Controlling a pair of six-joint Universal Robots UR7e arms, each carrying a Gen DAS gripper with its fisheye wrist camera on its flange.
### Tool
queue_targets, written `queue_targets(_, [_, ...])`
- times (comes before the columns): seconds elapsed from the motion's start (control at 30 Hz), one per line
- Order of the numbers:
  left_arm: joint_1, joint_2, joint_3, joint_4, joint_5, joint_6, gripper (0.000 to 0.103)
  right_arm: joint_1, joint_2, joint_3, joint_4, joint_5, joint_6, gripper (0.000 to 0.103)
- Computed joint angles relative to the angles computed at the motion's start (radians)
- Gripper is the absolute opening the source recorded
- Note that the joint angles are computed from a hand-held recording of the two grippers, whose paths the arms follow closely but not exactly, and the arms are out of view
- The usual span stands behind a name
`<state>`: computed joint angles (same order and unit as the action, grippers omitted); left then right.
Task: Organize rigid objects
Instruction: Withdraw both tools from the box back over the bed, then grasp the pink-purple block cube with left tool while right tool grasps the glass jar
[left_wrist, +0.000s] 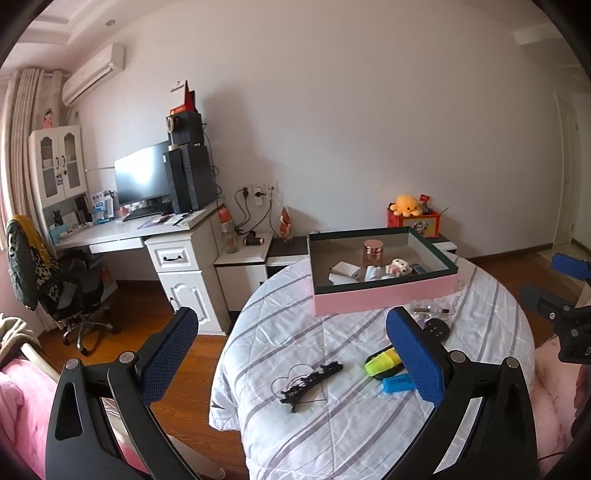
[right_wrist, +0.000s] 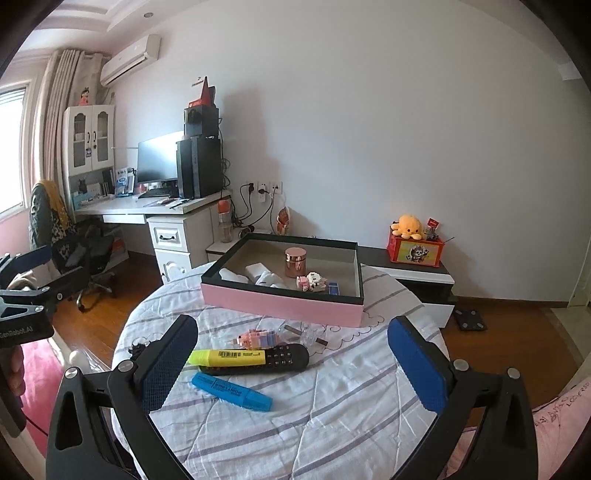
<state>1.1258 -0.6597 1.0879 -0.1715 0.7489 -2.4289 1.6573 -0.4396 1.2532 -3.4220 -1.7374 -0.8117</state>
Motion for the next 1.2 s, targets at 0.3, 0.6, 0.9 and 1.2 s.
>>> queue_targets(0.3, [0.029, 0.048, -0.079, 0.118, -0.024, -0.041, 0.103, -0.009, 0.033, -0.038, 0.054, -0.072, -0.004, 0.103])
queue_targets(0.6, [0.079, 0.172, -0.280, 0.366, -0.035, -0.142, 0.103, -0.029, 0.111, -0.142, 0.219, -0.153, 0.015, 0.103])
queue_targets(0.9, [0.094, 0.246, -0.390, 0.489, -0.038, -0.145, 0.103, -0.047, 0.221, -0.335, 0.458, -0.147, -0.039, 0.103])
queue_targets(1.2, [0.103, 0.293, -0.478, 0.578, -0.050, -0.172, 0.103, -0.062, 0.215, -0.350, 0.585, -0.068, -0.049, 0.072])
